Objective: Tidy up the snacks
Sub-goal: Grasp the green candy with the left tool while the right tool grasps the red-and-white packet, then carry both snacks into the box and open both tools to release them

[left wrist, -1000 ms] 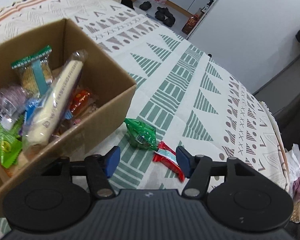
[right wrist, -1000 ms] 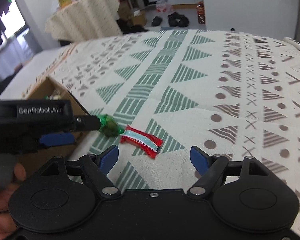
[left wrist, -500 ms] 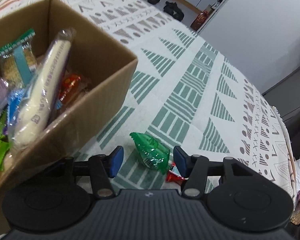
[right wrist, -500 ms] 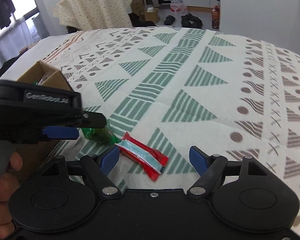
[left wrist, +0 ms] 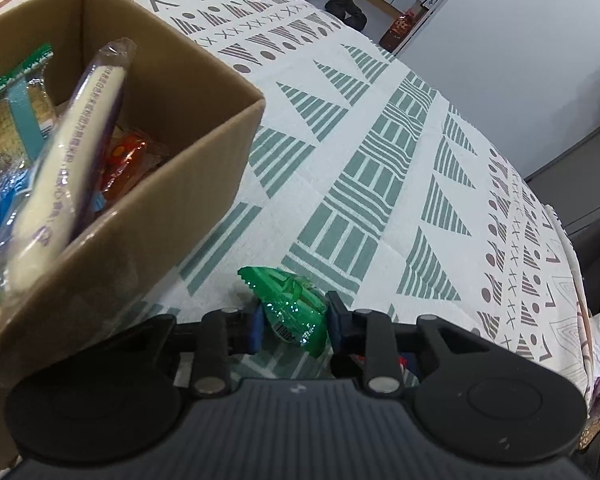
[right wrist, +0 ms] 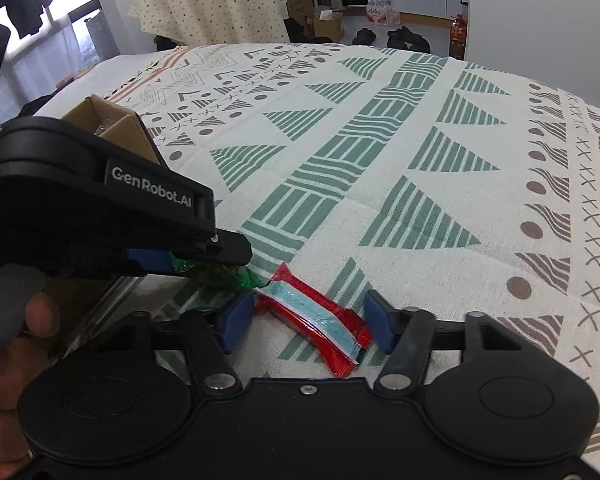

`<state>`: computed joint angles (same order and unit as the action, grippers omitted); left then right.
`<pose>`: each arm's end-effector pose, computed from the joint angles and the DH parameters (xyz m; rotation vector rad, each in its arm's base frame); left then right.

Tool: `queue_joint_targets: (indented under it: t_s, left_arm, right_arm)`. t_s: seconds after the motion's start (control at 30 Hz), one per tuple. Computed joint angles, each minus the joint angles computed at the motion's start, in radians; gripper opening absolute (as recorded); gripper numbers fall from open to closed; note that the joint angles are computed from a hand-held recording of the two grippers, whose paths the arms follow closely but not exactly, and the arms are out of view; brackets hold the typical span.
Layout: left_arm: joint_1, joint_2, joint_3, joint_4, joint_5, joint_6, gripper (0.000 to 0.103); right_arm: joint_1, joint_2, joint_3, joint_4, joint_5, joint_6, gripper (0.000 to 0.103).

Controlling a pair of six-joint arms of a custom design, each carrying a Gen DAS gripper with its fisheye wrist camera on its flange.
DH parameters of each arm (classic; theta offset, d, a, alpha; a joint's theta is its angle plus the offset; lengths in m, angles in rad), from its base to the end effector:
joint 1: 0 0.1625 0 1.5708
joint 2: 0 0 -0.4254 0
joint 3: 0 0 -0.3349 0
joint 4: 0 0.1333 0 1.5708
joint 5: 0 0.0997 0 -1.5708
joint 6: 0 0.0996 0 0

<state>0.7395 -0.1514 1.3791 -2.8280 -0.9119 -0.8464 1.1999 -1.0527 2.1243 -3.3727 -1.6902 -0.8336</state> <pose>-0.3383 -0.5716 -0.1645 -0.0332 2.6363 -0.6966 -0.0721 -0.5205 0.2309 0.5262 -2.4871 0.7146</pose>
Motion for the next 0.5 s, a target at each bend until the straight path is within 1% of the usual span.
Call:
queue_joint_targets:
  t_s: [0.03, 0.1, 0.13, 0.27, 0.37, 0.5]
  left_arm:
    - [-0.003, -0.004, 0.006, 0.0, 0.003, 0.0, 0.03]
    - [-0.009, -0.014, 0.022, -0.005, 0.007, -0.002, 0.03]
    - [-0.012, -0.018, 0.03, -0.008, 0.008, -0.001, 0.03]
    - [-0.029, -0.042, 0.063, -0.028, 0.009, 0.005, 0.03]
    - [-0.042, -0.058, 0.085, -0.043, 0.009, 0.015, 0.03]
    - [-0.059, -0.083, 0.118, -0.061, 0.015, 0.022, 0.03]
  right_arm:
    - [0.0, -0.004, 0.002, 0.006, -0.003, 0.003, 0.047]
    - [-0.003, -0.011, 0.005, 0.014, -0.002, 0.016, 0.041]
    - [-0.002, -0.014, 0.008, 0.015, -0.007, 0.022, 0.039]
    - [0.012, -0.022, 0.019, 0.008, -0.047, 0.048, 0.037]
    - [0.023, -0.025, 0.03, -0.024, -0.078, 0.092, 0.037]
    - [0.022, -0.058, 0.059, -0.046, -0.057, 0.131, 0.037]
